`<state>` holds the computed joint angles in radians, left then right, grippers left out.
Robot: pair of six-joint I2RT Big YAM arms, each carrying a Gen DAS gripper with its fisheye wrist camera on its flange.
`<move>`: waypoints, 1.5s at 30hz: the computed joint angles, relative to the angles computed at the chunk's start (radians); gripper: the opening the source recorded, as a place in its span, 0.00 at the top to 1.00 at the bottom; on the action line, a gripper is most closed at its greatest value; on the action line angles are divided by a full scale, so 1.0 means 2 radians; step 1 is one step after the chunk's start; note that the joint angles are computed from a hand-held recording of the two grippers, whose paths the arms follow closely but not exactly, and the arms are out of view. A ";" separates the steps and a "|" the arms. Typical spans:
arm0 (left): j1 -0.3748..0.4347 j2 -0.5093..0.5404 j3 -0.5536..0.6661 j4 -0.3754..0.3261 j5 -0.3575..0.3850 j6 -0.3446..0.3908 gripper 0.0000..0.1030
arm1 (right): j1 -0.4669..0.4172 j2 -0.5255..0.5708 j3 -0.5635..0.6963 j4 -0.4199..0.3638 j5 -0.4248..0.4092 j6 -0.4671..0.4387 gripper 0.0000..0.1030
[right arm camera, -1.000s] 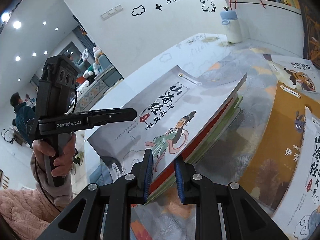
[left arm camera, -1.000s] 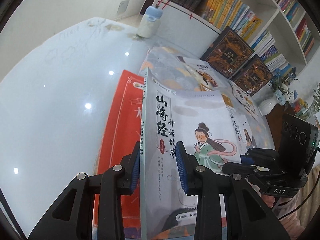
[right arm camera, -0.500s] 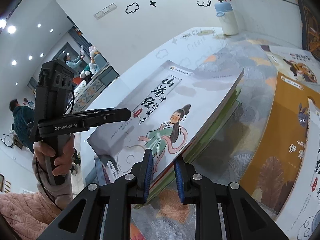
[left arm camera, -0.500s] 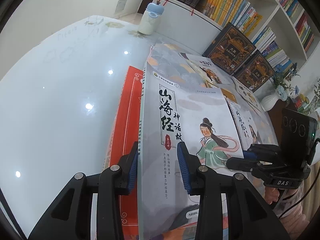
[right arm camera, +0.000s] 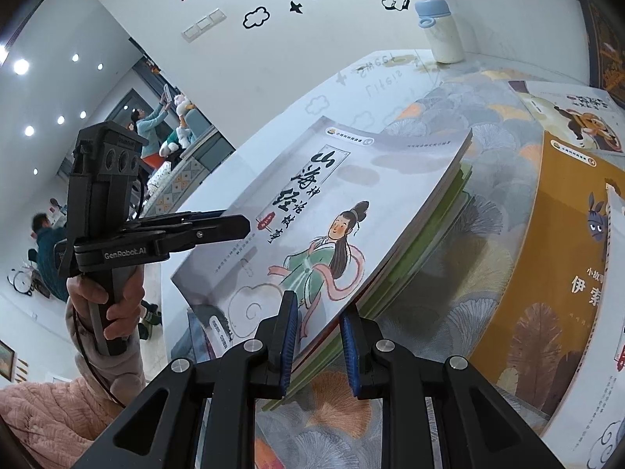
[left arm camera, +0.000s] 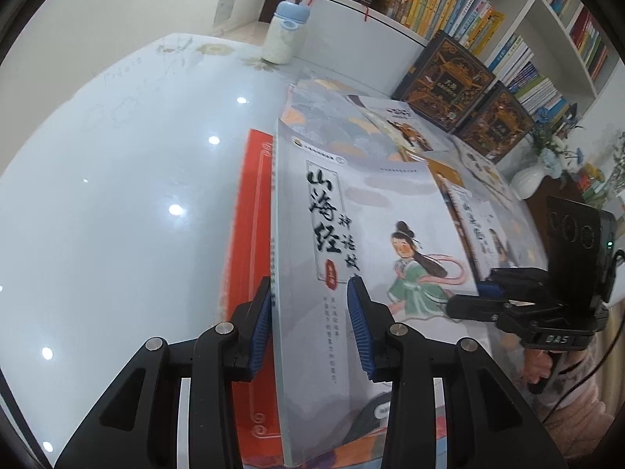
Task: Organize books
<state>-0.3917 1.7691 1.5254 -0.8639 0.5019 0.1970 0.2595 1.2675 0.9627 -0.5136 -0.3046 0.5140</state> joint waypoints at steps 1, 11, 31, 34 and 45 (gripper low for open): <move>-0.001 0.000 0.003 0.001 -0.010 0.002 0.66 | 0.000 0.001 0.000 0.000 -0.001 0.001 0.80; 0.009 -0.004 -0.005 0.016 -0.032 -0.027 0.63 | 0.019 0.020 0.029 -0.015 0.010 -0.029 0.80; -0.049 -0.075 -0.051 0.067 -0.080 -0.071 0.50 | -0.007 -0.062 -0.031 -0.006 0.028 -0.007 0.45; -0.073 -0.078 -0.053 0.066 -0.082 -0.077 0.49 | -0.030 -0.103 -0.061 -0.015 0.031 -0.008 0.45; -0.175 -0.014 -0.010 0.059 -0.106 -0.121 0.45 | -0.253 -0.300 -0.162 -0.090 0.081 -0.016 0.40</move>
<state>-0.7420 1.7410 1.5045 -0.7463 0.2894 -0.0442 -0.2467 0.6678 0.6380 -0.6928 -0.1430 0.4811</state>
